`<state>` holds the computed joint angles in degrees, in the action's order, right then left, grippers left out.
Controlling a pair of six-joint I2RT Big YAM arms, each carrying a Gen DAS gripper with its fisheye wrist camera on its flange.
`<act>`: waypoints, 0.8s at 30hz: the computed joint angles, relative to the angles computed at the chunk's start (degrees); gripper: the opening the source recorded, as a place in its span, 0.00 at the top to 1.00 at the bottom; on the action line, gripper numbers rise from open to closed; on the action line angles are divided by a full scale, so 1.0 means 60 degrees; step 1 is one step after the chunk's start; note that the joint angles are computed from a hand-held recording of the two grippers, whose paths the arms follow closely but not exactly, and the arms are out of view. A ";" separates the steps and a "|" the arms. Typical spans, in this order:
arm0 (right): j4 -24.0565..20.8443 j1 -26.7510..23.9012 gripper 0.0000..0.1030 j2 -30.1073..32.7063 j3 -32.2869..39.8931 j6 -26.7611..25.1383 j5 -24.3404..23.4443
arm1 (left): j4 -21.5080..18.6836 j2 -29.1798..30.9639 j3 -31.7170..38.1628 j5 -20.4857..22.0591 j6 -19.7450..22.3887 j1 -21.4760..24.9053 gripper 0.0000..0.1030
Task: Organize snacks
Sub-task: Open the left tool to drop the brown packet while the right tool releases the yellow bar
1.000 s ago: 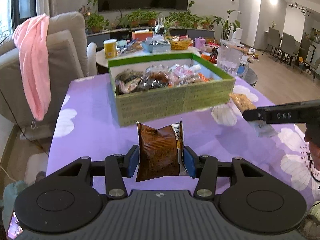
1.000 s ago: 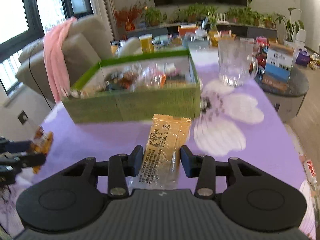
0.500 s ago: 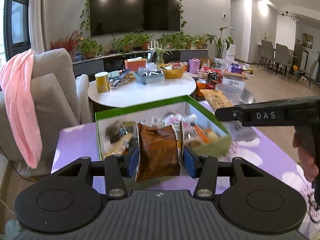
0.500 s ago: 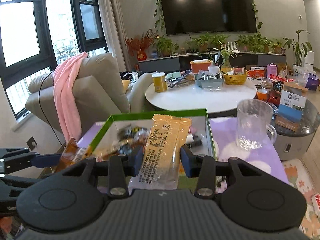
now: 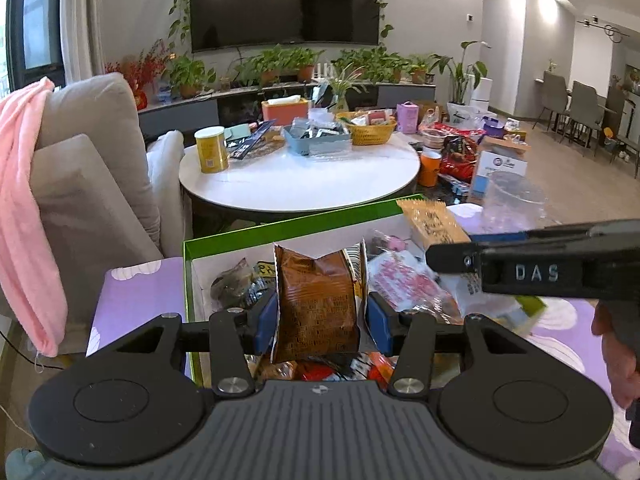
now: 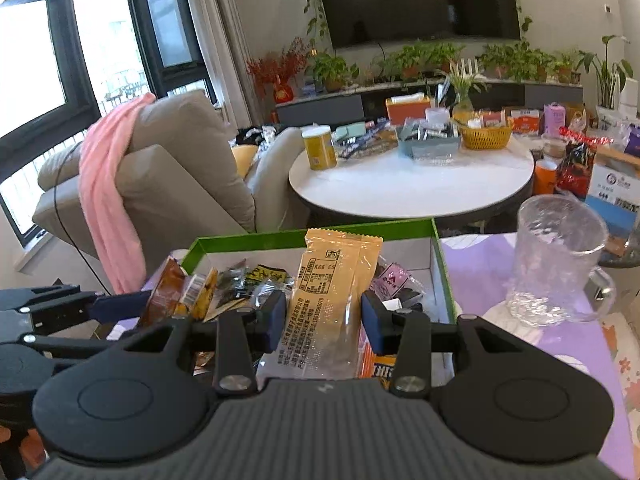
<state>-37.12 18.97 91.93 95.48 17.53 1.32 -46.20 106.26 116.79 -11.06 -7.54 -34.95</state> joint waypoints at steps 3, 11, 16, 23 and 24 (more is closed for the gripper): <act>0.0045 -0.0013 0.49 0.0267 0.0158 -0.0055 -0.0032 | -0.0121 0.0323 0.0280 -0.0198 0.0056 0.0046 0.46; 0.0280 0.0087 0.14 0.0080 -0.0162 0.0281 0.0472 | -0.0081 0.0386 0.0152 -0.0679 -0.0078 0.0030 0.45; 0.0124 0.0119 0.13 -0.0010 -0.0098 0.0431 0.0537 | 0.0134 0.0075 -0.0179 -0.0785 -0.0015 -0.0026 0.44; 0.0106 0.0277 0.10 -0.0425 -0.0297 0.0475 0.0684 | 0.0312 -0.0454 -0.0671 -0.1104 -0.0083 -0.0181 0.44; 0.0120 0.0314 0.10 -0.0528 -0.0362 0.0475 0.0713 | 0.0323 -0.0553 -0.0764 -0.1171 -0.0107 -0.0219 0.44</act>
<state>-36.41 20.86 88.76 93.31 20.38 5.60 -44.26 102.95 112.20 -18.09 -8.18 -36.26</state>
